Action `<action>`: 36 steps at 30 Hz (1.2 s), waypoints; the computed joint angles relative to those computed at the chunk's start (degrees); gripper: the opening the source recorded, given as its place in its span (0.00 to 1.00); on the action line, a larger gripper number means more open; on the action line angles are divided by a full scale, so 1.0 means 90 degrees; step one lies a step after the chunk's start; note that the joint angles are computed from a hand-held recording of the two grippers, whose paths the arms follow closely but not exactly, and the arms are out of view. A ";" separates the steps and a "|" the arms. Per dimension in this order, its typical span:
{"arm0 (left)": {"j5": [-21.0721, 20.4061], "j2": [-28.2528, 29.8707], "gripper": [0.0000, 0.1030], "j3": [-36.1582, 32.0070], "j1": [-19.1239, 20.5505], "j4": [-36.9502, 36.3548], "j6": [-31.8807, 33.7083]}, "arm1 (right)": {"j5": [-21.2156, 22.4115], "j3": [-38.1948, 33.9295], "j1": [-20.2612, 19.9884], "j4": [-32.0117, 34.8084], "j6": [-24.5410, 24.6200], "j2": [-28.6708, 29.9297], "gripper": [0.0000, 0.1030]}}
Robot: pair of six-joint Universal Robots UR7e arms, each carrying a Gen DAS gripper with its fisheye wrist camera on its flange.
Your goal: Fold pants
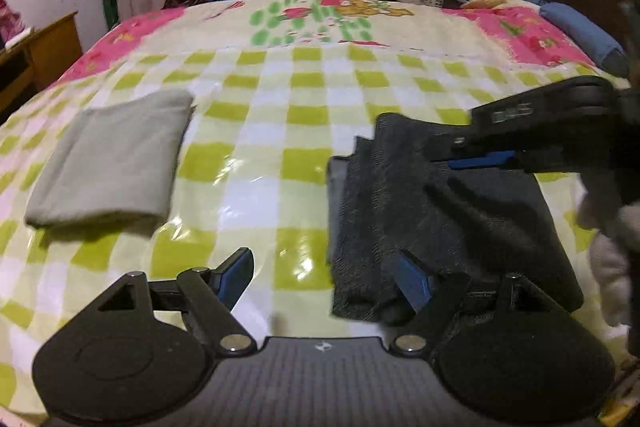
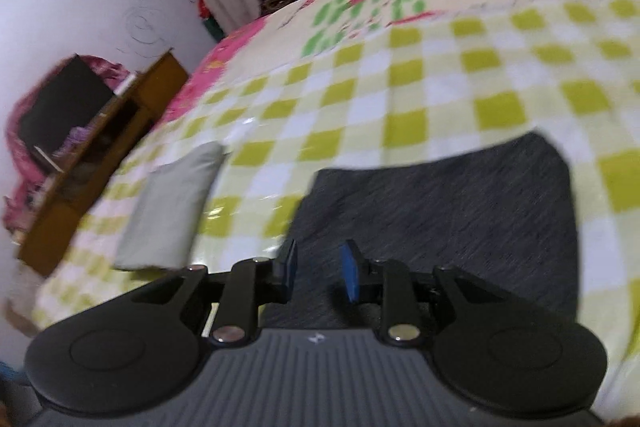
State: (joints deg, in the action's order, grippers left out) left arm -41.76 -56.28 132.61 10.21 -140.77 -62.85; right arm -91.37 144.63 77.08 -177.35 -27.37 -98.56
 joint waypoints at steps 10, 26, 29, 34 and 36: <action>0.0116 0.1280 0.89 -0.0960 0.0806 -0.0521 0.1076 | -0.0844 -0.0773 0.0205 -0.0455 -0.0624 0.1410 0.24; 0.0268 0.1365 0.98 -0.1181 0.0752 0.0248 0.0657 | -0.0086 -0.0594 -0.0193 -0.0158 -0.0396 0.0865 0.27; 0.0263 0.1325 0.98 -0.1177 0.0697 0.0395 0.0523 | 0.0196 -0.0344 -0.0374 0.0066 -0.0448 0.0310 0.28; 0.0286 0.1312 0.98 -0.1165 0.0628 0.0567 0.0398 | 0.0100 0.0082 -0.0617 -0.0060 -0.0869 -0.0114 0.30; 0.0248 0.1330 0.98 -0.1179 0.0648 0.0646 0.0373 | -0.0051 0.0108 -0.0668 -0.0071 -0.0954 -0.0022 0.30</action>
